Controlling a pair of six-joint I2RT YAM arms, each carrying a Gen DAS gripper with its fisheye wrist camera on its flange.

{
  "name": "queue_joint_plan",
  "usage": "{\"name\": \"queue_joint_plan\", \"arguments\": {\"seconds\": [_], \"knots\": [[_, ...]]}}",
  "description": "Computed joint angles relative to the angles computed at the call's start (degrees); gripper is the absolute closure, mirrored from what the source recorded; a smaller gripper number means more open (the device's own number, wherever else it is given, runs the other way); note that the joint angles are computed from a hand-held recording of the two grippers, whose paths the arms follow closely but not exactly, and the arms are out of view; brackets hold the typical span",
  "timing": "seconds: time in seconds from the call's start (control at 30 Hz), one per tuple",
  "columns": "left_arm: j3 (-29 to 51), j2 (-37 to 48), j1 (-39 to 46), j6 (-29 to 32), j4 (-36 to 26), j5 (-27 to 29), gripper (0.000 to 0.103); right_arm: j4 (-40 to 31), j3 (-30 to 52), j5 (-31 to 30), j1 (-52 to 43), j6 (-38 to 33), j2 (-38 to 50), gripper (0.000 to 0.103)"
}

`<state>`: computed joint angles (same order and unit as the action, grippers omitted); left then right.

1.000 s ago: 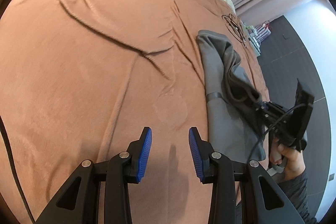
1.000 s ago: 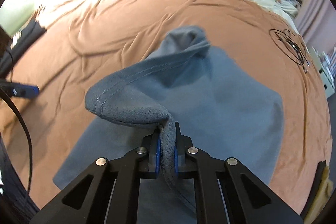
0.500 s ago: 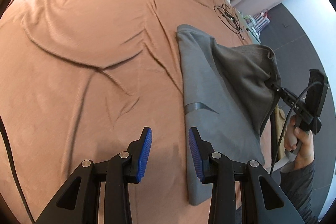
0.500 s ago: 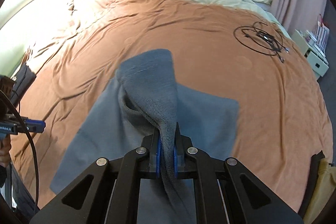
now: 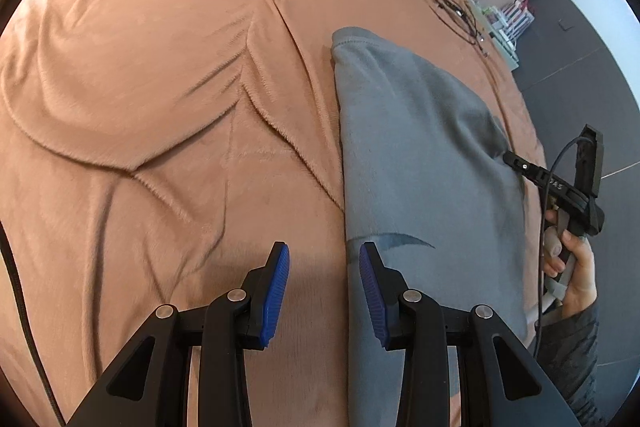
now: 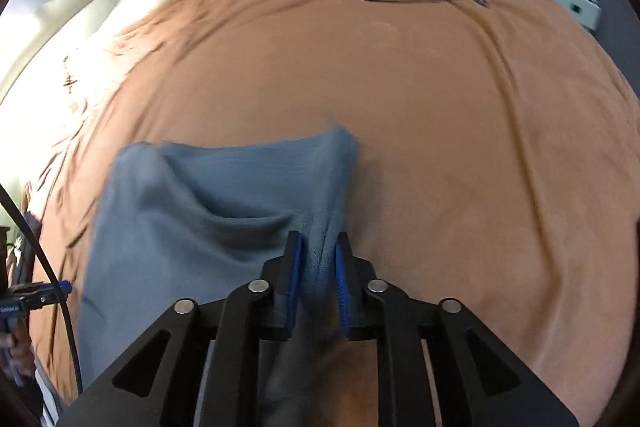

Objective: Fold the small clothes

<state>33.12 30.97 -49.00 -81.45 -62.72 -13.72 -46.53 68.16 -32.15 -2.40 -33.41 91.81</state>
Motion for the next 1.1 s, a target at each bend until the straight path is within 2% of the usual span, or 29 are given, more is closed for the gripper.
{"name": "queue_joint_plan", "arguments": {"seconds": [0.03,0.07,0.2,0.27,0.37,0.57,0.67,0.77,0.8,0.83,0.9,0.93,1.1], "knots": [[-0.1,0.4,1.1,1.0,0.5,0.6,0.064,-0.4,0.2,-0.7,-0.5,0.0,-0.2,0.067],[-0.4,0.7,3.0,2.6,1.3,1.5,0.064,-0.8,0.2,-2.1,-1.5,-0.3,-0.9,0.06],[-0.8,2.8,10.0,9.0,4.7,4.6,0.064,-4.7,1.0,-7.3,-4.2,-3.8,-2.2,0.06],[-0.7,4.2,14.3,12.9,6.2,6.1,0.064,-8.9,2.3,-10.2,-5.2,-6.6,-1.8,0.06],[-0.8,5.4,20.2,17.6,8.6,8.7,0.063,-13.9,3.7,-11.2,-4.7,-9.5,0.5,0.06],[-0.2,11.5,30.2,26.0,14.3,13.9,0.063,-9.1,5.3,-4.4,-1.3,-4.0,5.7,0.06],[0.5,15.2,33.7,29.0,17.3,15.2,0.053,-8.7,7.3,-3.9,-0.5,-2.6,8.9,0.06],[1.4,19.1,36.5,31.9,20.3,15.9,0.052,-7.5,9.2,-2.9,1.2,-0.4,10.8,0.06],[1.7,20.6,37.7,32.9,21.3,16.3,0.052,-7.2,9.5,-2.5,1.8,0.3,10.8,0.062],[2.1,22.6,38.8,33.6,22.4,16.6,0.052,-6.5,9.5,-1.9,2.1,0.8,10.8,0.07],[2.6,25.1,40.5,34.7,24.2,17.1,0.052,-5.8,8.0,-1.1,2.6,1.4,8.2,0.085],[2.9,26.5,41.1,35.2,25.2,17.1,0.052,-5.1,7.3,-0.8,2.8,1.7,7.2,0.098],[4.6,31.5,42.3,36.1,28.1,16.0,0.052,-4.2,3.4,-2.8,2.0,1.0,1.1,0.101]]}}
